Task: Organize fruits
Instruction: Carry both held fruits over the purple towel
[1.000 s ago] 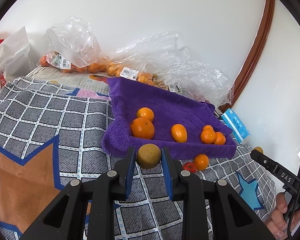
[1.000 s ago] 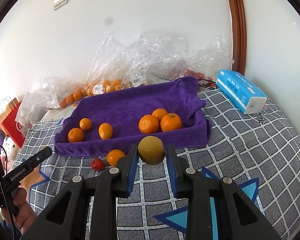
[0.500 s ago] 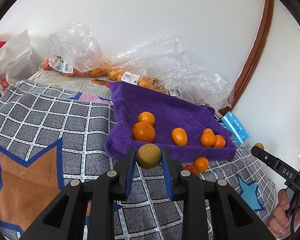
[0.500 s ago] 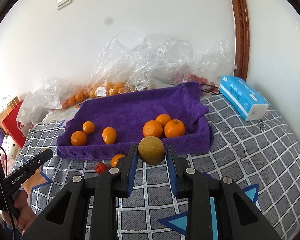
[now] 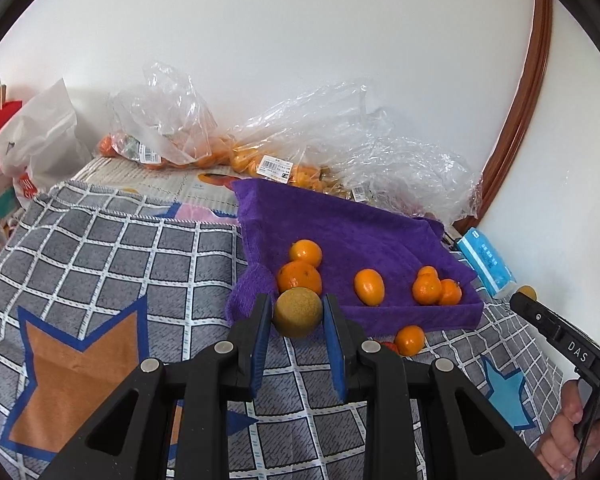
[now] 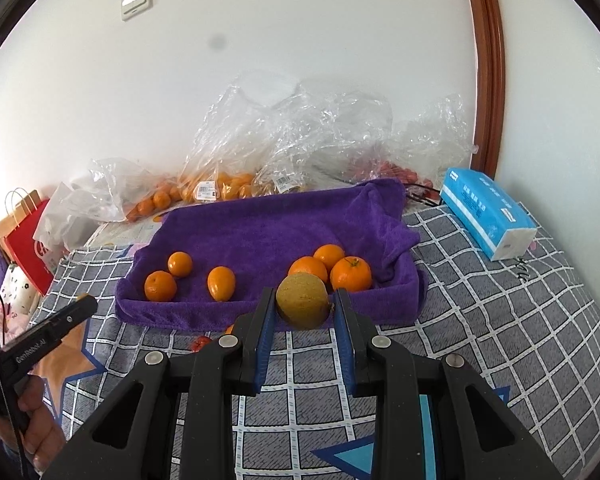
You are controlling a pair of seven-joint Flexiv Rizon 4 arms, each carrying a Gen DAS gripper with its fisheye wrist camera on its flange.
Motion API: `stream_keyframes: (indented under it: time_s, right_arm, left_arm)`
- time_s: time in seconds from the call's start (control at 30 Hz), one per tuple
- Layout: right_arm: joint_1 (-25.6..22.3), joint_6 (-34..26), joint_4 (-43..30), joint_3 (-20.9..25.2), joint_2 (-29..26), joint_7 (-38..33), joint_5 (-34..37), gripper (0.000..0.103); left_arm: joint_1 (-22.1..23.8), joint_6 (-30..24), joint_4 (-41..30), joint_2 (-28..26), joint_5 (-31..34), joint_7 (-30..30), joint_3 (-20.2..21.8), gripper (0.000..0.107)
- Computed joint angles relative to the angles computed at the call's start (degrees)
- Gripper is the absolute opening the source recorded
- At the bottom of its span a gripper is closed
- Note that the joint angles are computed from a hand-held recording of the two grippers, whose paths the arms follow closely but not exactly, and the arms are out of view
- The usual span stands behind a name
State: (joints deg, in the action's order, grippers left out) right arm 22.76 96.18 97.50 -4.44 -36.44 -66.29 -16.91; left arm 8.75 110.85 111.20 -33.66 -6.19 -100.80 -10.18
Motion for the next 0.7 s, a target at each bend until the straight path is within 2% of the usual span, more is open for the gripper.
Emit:
stream_keyframes:
  time_s: [0.13, 0.37, 0.7]
  right_arm:
    - [-0.8, -0.3, -1.2, 1.0, -0.6, -0.5, -0.3, 0.029]
    - [-1.6, -1.2, -5.2, 1.8, -2.8, -1.3, -0.9, 0.029]
    - [-3.7, -5.7, -14.9, 4.5, -8.7, -1.9, -1.6, 0.029]
  left_arm:
    - [-4.9, -2.2, -1.1, 1.3, -3.2, 1.6, 5.1, 0.025]
    - [-10.3, -5.2, -5.3, 0.7, -8.7, 4.0, 10.9, 0.025]
    - [-11.9, -9.8, -13.2, -3.3, -12.5, 5.7, 12.9, 0.025]
